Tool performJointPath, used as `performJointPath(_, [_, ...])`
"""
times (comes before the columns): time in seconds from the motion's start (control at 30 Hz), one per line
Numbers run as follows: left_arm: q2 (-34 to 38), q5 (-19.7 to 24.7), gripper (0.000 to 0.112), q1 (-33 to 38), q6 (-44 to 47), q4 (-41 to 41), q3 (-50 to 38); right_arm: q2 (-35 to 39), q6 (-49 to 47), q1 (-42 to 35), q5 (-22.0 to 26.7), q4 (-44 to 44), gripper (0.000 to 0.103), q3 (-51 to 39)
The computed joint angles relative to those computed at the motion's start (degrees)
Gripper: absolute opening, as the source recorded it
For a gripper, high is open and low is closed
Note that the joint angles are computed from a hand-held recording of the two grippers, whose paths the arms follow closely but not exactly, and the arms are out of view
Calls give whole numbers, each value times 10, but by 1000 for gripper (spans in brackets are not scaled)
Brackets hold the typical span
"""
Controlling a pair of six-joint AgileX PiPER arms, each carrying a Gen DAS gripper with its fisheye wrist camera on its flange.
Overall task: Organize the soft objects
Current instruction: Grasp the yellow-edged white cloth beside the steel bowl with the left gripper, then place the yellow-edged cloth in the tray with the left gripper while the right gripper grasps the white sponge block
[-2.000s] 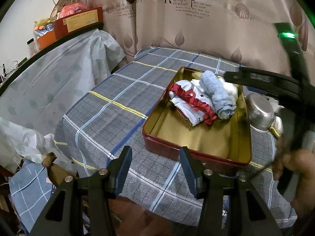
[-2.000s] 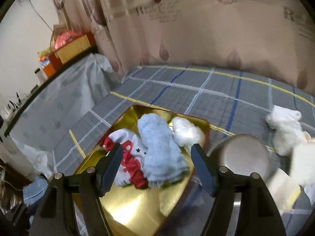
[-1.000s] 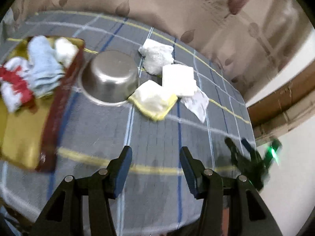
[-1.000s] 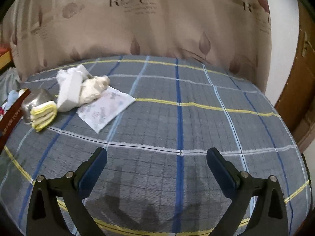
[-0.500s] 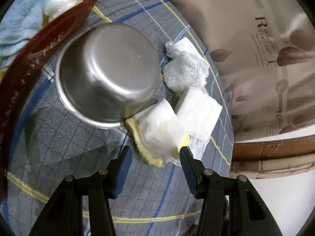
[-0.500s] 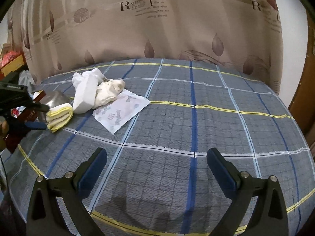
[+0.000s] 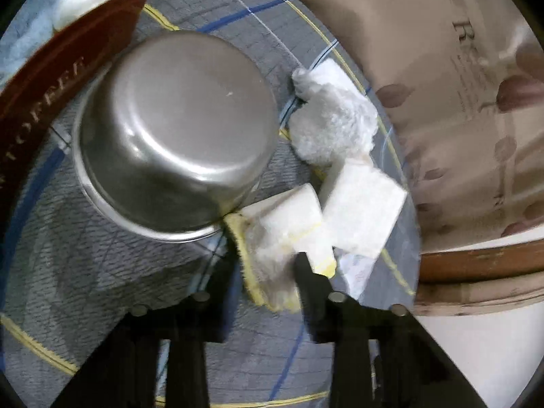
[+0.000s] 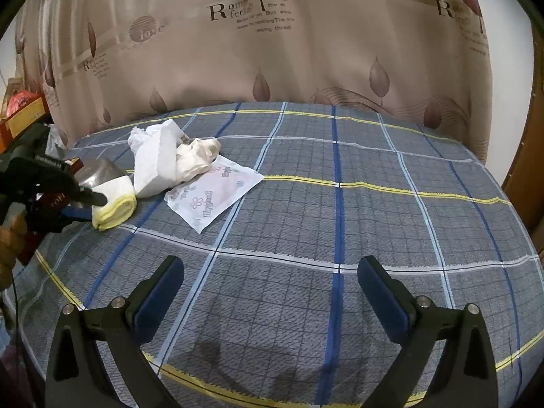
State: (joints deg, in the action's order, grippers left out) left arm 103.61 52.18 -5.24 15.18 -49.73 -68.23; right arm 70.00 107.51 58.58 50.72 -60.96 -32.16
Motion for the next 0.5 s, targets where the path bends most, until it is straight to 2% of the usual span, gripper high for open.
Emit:
performJointPath(0.07, [-20,-24,20,-9,8,10,18,-1,2,-1,-2,0,102,1])
performJointPath(0.23, [-117,-65,19,-16,57,0,96,-2,-1,-8,-7,4,102,2])
performJointPath(0.4, [-210,-45,19,9,123,-28,170,0,1,-10,-9,2,102,3])
performJointPath(0.5, [-263,-37,19,18,130,-13,203,-2,3,-7,-6,0,102,3])
